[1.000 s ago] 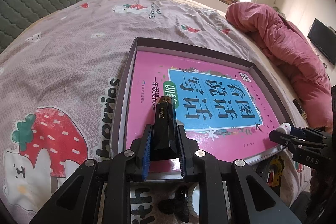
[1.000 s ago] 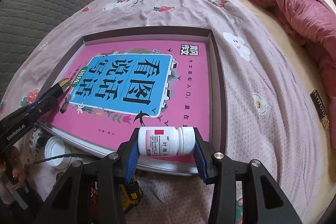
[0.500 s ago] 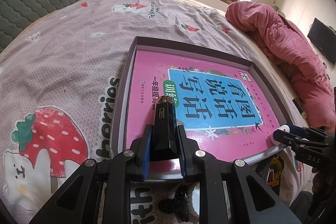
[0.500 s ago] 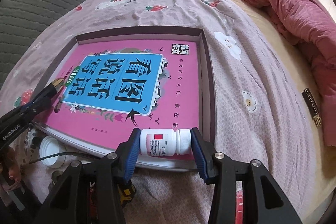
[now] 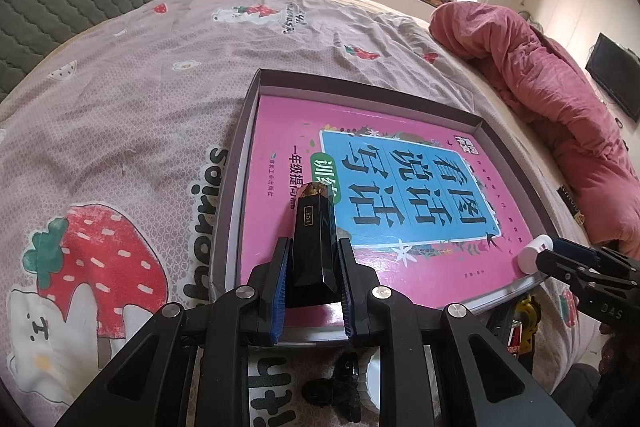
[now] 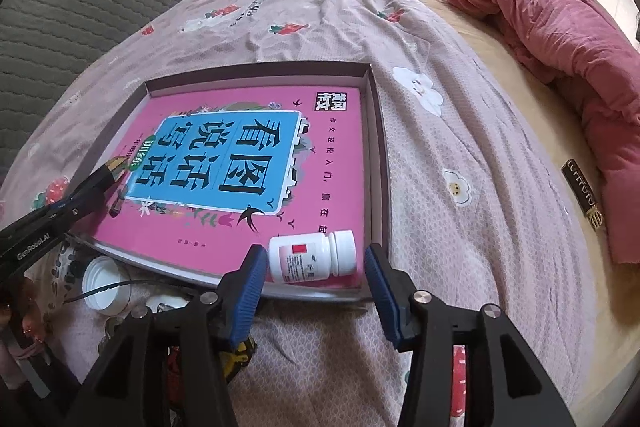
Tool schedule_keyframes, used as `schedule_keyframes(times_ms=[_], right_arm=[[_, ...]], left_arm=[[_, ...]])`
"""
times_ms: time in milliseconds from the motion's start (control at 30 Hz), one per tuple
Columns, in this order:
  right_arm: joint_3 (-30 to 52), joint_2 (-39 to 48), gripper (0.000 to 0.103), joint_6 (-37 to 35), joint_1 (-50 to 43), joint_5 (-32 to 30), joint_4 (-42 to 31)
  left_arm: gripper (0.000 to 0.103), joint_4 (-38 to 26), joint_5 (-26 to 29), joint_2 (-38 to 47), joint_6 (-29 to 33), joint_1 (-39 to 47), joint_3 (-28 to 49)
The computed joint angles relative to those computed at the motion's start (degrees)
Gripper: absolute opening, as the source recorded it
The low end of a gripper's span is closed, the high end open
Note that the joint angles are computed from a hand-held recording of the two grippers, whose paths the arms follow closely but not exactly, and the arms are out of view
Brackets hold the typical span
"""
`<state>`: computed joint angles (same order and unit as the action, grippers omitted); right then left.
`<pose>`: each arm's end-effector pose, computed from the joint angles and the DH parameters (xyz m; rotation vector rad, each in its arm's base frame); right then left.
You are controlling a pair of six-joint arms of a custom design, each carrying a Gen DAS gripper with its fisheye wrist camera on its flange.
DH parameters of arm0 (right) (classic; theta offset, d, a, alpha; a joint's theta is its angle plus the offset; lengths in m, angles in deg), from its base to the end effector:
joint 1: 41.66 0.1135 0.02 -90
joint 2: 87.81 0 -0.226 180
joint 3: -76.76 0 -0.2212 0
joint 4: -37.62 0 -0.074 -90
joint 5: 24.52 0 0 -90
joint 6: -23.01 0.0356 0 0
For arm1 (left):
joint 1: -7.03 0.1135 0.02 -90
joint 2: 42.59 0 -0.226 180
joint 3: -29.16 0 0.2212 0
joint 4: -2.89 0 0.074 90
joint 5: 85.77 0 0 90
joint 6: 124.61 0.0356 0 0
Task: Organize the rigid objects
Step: 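Lower the white pill bottle onto the book in the tray and open the right tool, then lower the black item into the tray and open the left tool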
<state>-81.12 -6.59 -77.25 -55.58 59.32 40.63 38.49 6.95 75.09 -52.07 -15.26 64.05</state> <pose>0.1563 -0.0348 0.0563 0.0395 2.5412 -0.0286 0.2096 -0.0877 0.0138 0.1249 2.4247 -0.3777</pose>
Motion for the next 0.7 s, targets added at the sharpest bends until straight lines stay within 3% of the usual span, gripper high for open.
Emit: schedule_keyframes(times_ms=[167, 700], right_arm=[[-2.3, -4.4, 0.05, 0.0, -0.4, -0.2, -0.7], [-5.5, -11.8, 0.052, 0.5, -0.4, -0.2, -3.2]], left_arm=[[0.022, 1.6, -0.1, 1.2, -0.5, 0.0, -0.5], [0.023, -1.4, 0.5, -1.3, 0.6, 0.8, -0.4]])
